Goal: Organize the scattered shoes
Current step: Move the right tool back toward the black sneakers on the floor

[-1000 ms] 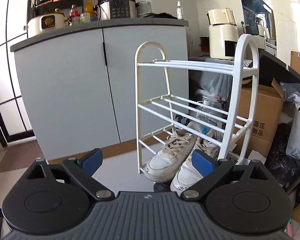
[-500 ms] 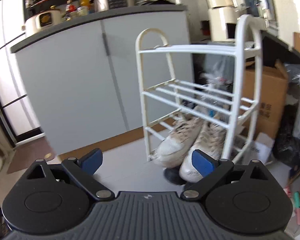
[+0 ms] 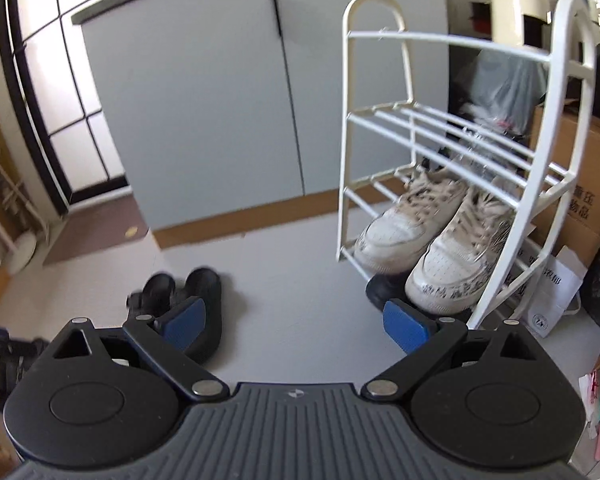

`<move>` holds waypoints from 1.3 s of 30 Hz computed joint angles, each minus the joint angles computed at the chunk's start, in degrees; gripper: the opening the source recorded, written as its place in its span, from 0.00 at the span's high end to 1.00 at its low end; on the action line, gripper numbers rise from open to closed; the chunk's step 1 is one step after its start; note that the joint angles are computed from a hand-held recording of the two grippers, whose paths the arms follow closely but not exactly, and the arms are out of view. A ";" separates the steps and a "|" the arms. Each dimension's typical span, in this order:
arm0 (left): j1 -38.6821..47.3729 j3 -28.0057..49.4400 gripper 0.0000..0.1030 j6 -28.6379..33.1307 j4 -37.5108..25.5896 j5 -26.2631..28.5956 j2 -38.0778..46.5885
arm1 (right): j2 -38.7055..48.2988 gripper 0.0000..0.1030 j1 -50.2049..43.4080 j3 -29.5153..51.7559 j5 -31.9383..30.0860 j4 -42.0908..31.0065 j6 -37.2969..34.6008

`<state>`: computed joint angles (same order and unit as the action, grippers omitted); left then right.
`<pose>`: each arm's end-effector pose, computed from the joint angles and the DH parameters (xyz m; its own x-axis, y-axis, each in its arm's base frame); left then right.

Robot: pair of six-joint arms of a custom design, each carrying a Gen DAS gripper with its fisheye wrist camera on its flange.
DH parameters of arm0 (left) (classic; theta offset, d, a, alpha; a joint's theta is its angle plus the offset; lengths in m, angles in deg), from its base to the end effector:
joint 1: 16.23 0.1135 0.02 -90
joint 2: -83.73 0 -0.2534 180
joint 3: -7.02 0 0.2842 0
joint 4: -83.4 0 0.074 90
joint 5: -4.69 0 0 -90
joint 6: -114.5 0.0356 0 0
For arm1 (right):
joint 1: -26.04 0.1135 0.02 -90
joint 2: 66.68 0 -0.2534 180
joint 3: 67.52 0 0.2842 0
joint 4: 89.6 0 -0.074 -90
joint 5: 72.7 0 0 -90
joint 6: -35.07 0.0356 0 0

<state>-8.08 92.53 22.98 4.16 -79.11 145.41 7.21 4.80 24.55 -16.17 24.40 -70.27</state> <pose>0.2202 0.0276 0.3613 -0.8125 -0.1430 -0.5651 -0.1018 0.9894 -0.1039 0.2768 -0.0865 0.3688 -0.6547 0.0177 -0.7557 -0.2241 0.9502 0.2165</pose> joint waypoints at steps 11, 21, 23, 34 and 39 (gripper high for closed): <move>0.01 0.66 0.04 0.32 -0.34 -0.02 2.00 | -0.37 0.04 2.38 -2.35 -2.39 -3.29 -2.82; 1.10 1.67 0.04 0.62 -1.67 -0.86 4.88 | 1.12 0.04 6.43 -2.07 -2.59 -5.80 -2.79; 1.37 2.03 0.04 0.82 -1.61 -0.50 5.30 | 1.52 0.05 7.07 -2.00 -2.30 -6.10 -2.63; 2.06 3.36 0.03 0.52 -0.64 0.89 6.82 | 3.17 0.05 12.94 -3.20 -0.02 -4.95 -1.01; 1.78 3.92 0.03 0.14 0.23 0.40 9.06 | 4.72 0.05 15.53 -2.97 0.51 -4.34 0.33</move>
<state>-6.30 96.45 23.11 4.39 -78.71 154.47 11.93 20.33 21.58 -15.67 20.06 -69.93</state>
